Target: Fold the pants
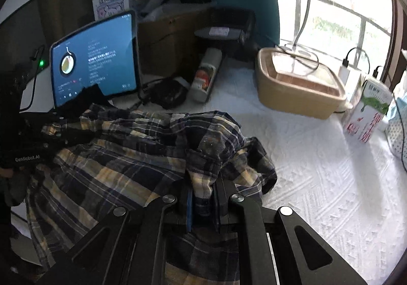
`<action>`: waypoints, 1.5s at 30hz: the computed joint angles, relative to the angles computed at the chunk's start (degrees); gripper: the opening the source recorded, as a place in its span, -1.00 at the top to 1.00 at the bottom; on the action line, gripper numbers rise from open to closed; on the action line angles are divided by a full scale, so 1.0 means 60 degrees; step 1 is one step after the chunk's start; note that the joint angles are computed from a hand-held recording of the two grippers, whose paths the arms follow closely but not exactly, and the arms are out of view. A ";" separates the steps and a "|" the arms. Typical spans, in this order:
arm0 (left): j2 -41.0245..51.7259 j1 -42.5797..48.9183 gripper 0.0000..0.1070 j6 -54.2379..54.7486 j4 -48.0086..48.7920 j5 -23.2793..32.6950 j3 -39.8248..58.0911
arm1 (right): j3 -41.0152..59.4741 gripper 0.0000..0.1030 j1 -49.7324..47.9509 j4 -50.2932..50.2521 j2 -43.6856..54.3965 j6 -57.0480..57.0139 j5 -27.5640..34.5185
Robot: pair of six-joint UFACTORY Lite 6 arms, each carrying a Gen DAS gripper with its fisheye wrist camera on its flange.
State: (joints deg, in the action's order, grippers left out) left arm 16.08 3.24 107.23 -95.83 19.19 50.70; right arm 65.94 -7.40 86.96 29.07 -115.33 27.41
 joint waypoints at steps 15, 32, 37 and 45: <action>-0.1159 0.0022 0.01 0.0443 -0.0966 -0.0309 -0.0713 | 0.1134 0.56 -0.0102 -0.1945 0.0740 0.2428 0.0395; -0.5085 -0.1638 -0.06 0.0309 -0.1127 -0.1365 -0.3012 | -0.1834 -0.27 -0.0930 -0.0725 -0.2243 0.0535 0.0427; -0.3912 -0.1812 -0.06 0.1248 -0.2223 -0.1144 -0.2972 | -0.2570 -0.39 -0.1178 -0.0651 -0.2676 0.0226 0.0483; -0.3498 -0.1783 -0.06 0.3643 -0.4585 -0.0954 -0.3494 | -0.3436 -0.41 -0.1656 -0.0203 -0.2795 -0.0623 0.0407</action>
